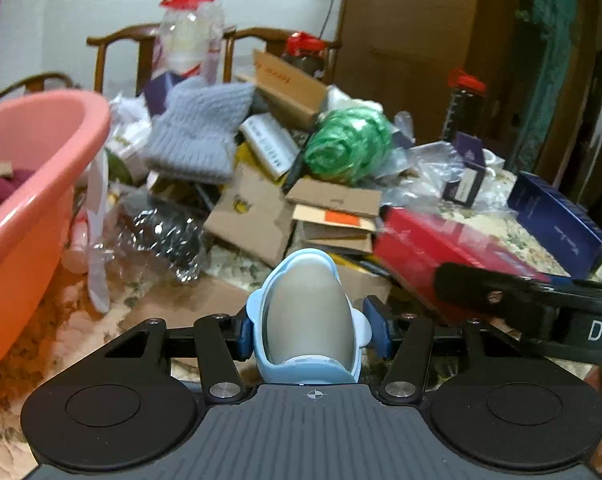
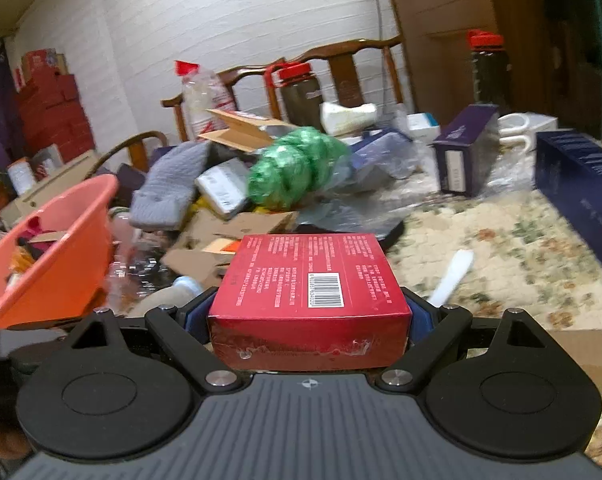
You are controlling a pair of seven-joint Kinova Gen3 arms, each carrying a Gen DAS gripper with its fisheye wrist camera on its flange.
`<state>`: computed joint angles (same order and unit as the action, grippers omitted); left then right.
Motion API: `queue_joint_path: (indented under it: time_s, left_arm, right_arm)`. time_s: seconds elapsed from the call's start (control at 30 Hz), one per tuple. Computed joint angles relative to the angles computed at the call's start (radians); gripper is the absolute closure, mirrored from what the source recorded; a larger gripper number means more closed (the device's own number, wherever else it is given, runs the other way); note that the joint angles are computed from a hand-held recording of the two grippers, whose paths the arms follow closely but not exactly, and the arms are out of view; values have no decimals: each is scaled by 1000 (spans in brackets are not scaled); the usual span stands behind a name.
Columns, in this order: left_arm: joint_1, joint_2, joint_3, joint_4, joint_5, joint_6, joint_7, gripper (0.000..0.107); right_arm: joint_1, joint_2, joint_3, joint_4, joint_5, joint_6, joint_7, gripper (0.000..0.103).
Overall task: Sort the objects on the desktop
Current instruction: 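Carry the bottle and red box over the pink basin and open both tools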
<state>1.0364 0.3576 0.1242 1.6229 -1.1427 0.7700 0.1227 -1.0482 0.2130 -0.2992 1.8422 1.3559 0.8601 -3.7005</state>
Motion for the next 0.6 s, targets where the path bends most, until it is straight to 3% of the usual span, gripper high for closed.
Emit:
queue_joint_path:
  time_s: [0.37,0.6]
  left_arm:
    - [27,0,9,-6,-55,39,-1,51]
    - [33,-33,37,5,-74,59,-2,51]
  right_arm:
    - [-10,-3,-4,-7,17,-4,-16,11]
    - [-38,-23,-26,-10,12,67,-41,11]
